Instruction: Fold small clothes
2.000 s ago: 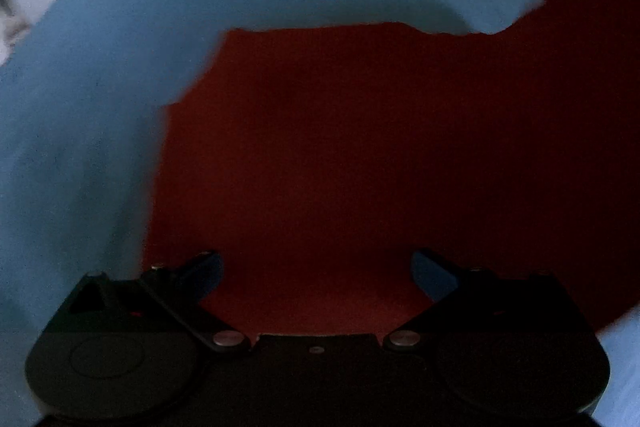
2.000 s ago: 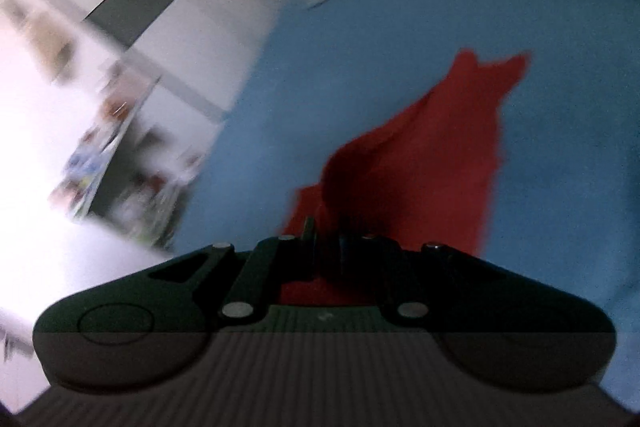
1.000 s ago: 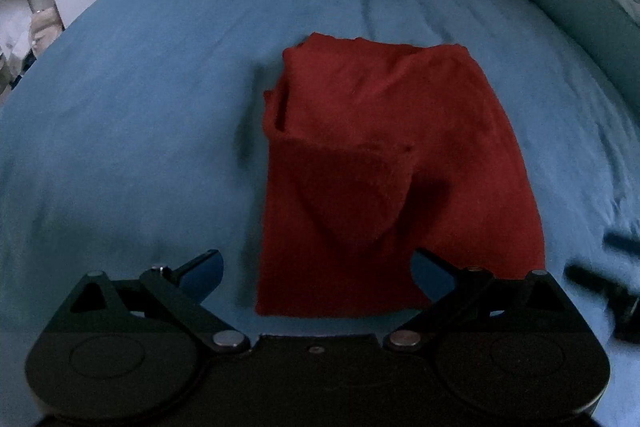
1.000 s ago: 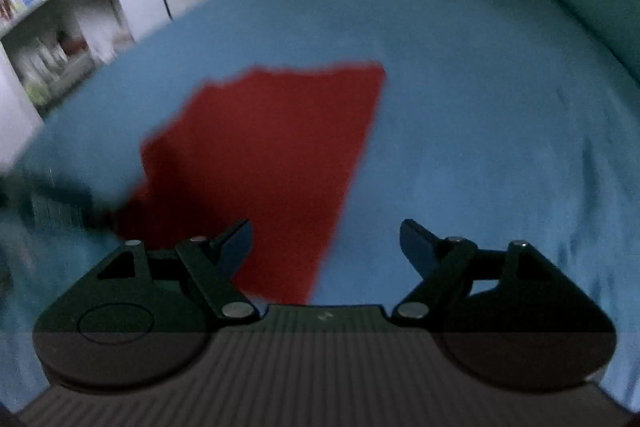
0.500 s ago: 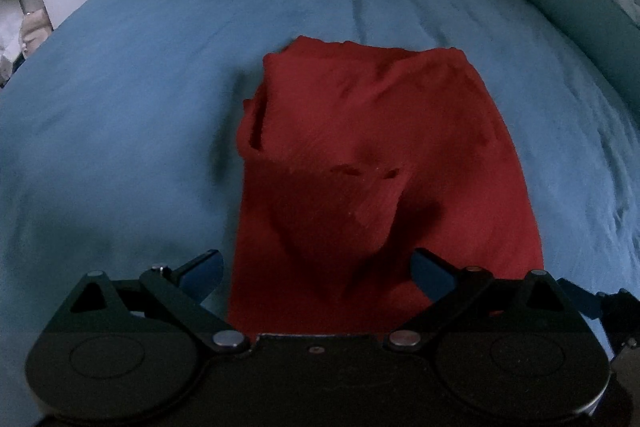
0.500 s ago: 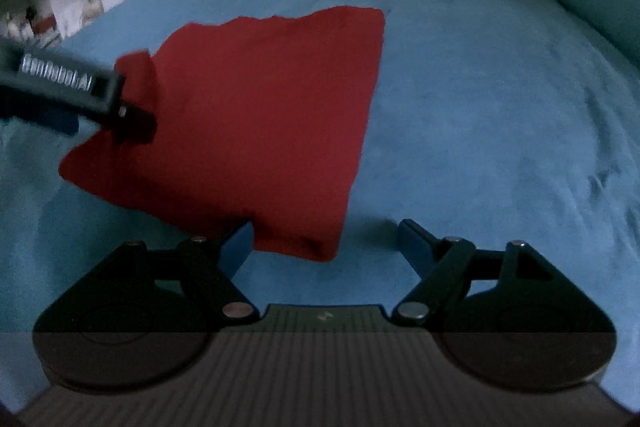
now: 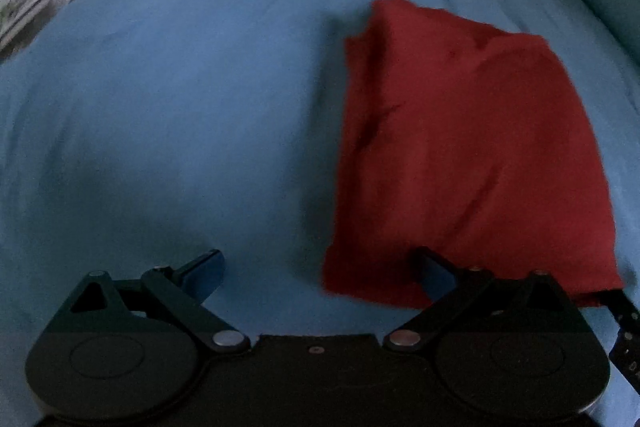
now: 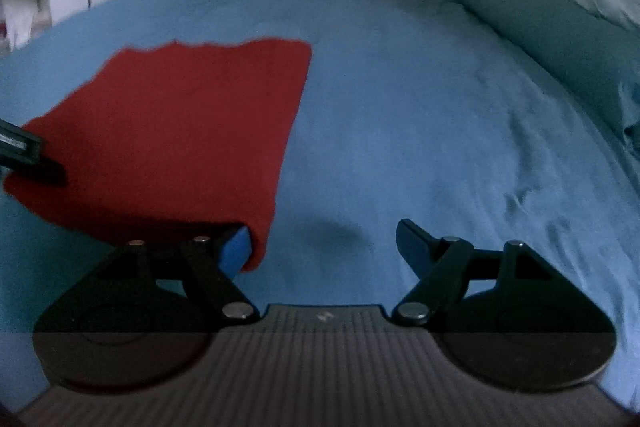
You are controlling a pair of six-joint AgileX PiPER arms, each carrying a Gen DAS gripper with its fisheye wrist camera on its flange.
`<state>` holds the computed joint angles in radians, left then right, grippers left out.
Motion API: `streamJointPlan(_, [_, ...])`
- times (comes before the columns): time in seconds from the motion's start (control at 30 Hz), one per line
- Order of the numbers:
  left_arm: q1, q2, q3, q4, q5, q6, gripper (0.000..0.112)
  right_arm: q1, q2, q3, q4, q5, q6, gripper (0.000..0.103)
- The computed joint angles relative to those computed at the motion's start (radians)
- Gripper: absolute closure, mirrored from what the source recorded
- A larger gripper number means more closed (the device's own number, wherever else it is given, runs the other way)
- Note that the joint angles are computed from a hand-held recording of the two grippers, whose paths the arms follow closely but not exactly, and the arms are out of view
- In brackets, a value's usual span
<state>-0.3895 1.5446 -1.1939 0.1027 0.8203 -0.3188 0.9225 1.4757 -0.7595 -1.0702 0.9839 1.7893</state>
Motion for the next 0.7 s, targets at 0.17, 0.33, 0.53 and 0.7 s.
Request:
streamJointPlan(0.17, [0.021, -0.044, 0.053, 0.021, -0.009, -0.022, 0.009, -0.005, -0.032, 0.061, -0.006, -0.050, 0.023, 0.008])
streamJointPlan(0.33, [-0.001, -0.092, 0.013, 0.057, 0.049, -0.019, 0.015, -0.101, -0.143, 0.066, 0.111, -0.146, -0.202, 0.008])
streamJointPlan(0.53, [0.034, -0.110, -0.170, -0.056, 0.046, 0.218, 0.012, -0.219, -0.342, -0.050, 0.321, -0.106, -0.544, 0.006])
streamJointPlan(0.7, [0.157, 0.079, -0.419, -0.360, 0.183, 0.442, 0.009, -0.533, -0.316, -0.229, 0.740, -0.268, -1.014, 0.000])
